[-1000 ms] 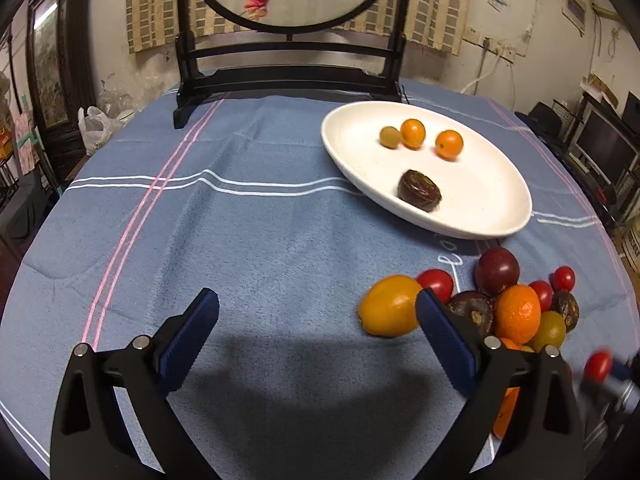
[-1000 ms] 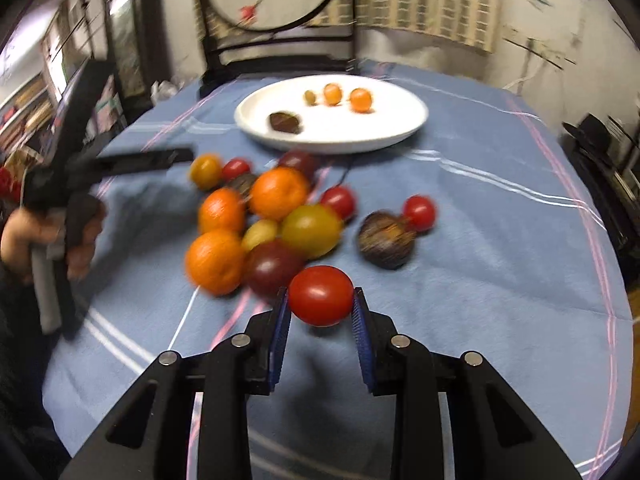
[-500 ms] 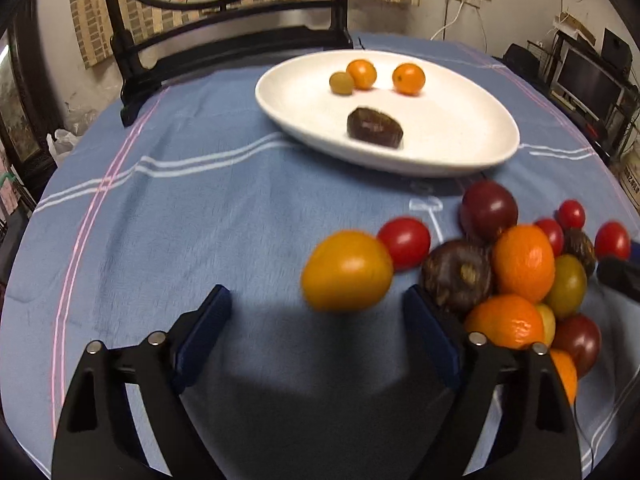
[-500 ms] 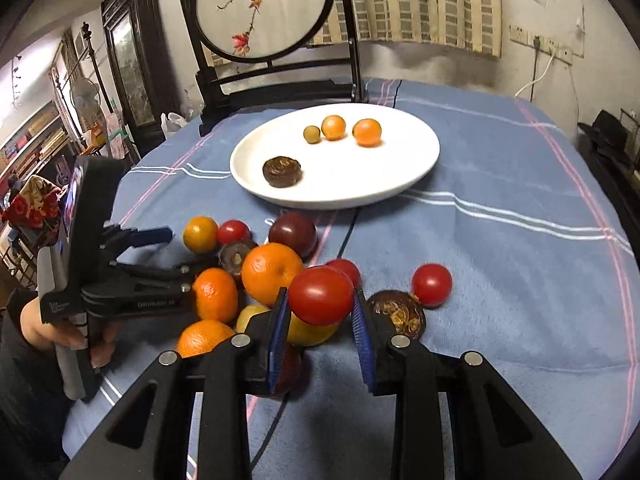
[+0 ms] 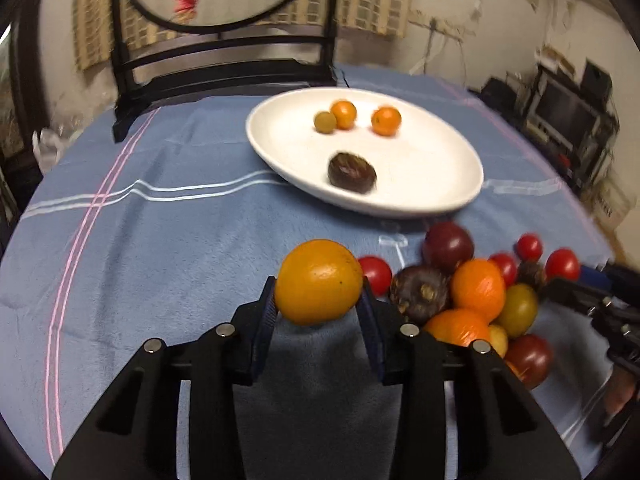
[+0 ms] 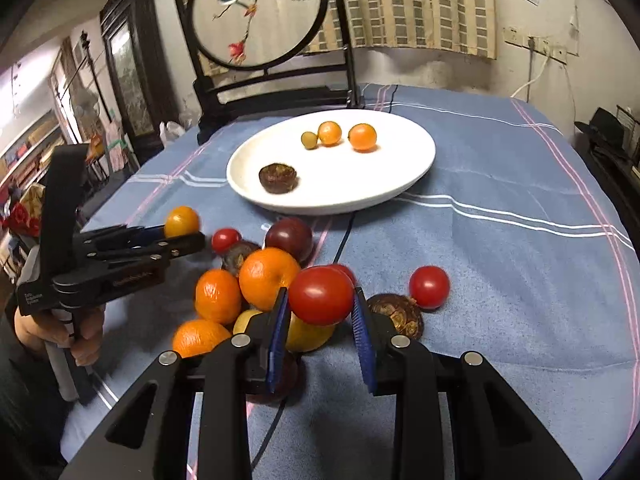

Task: Organize fruits
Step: 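Release both tomatoes onto the plate from the left and right tools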

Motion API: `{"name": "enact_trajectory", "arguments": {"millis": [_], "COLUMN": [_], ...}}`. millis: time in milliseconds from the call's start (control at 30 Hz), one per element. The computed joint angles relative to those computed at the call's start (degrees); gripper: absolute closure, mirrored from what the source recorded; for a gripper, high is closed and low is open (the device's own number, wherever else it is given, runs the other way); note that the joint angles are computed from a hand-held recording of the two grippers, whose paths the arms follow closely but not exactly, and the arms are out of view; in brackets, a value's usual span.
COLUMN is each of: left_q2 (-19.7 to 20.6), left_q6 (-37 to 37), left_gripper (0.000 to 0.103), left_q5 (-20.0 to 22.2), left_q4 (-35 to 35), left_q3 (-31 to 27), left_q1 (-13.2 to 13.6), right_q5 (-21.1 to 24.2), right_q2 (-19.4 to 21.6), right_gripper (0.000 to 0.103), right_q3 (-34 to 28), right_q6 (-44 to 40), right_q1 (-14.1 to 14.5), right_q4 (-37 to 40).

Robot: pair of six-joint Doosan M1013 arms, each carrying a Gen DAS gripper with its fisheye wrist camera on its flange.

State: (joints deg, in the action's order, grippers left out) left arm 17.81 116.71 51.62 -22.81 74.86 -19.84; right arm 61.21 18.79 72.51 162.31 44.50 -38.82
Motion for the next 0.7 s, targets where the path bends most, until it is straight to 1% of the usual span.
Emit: {"name": "enact_trajectory", "arguments": {"millis": [33,100,200,267,333,400,500,700], "left_q2": [0.1,-0.1,0.6,2.0,3.2,5.3,8.0,10.5], "left_q6": [-0.6,-1.4,-3.0,-4.6,-6.5,-10.0,-13.8,-15.0], "left_gripper": [0.065,0.065,0.065,0.065,0.065,0.065,0.065,0.064], "left_q5": [1.1,1.2,2.5,3.6,4.2,5.2,7.4,8.3], "left_q4": [-1.4,-3.5,-2.9,-1.9,-0.7,2.0,4.7,7.8], "left_q3": [-0.7,-1.6,-4.3,-7.3,-9.6,-12.7,-16.2,-18.4], "left_q1": [0.4,0.6,0.1,-0.6,-1.2,-2.1,-3.1,-4.3], "right_q5": [0.0,0.0,0.9,1.3,0.9,1.3,0.4,1.5], "right_q2": [-0.1,0.0,1.0,1.7,2.5,3.5,4.4,6.4], "right_gripper": [0.072,0.072,0.072,0.072,0.072,0.072,0.072,0.071], "right_q3": [-0.3,-1.3,-4.5,-6.1,-7.7,-8.9,-9.0,-10.4], "right_q6": [-0.1,-1.0,-4.7,-6.5,-7.8,-8.7,-8.1,-11.4], "right_q1": [0.1,0.1,-0.3,-0.7,-1.7,-2.7,-4.3,-7.0], "right_q4": [-0.6,-1.5,-2.9,-3.3,-2.4,-1.6,1.3,6.5]}}
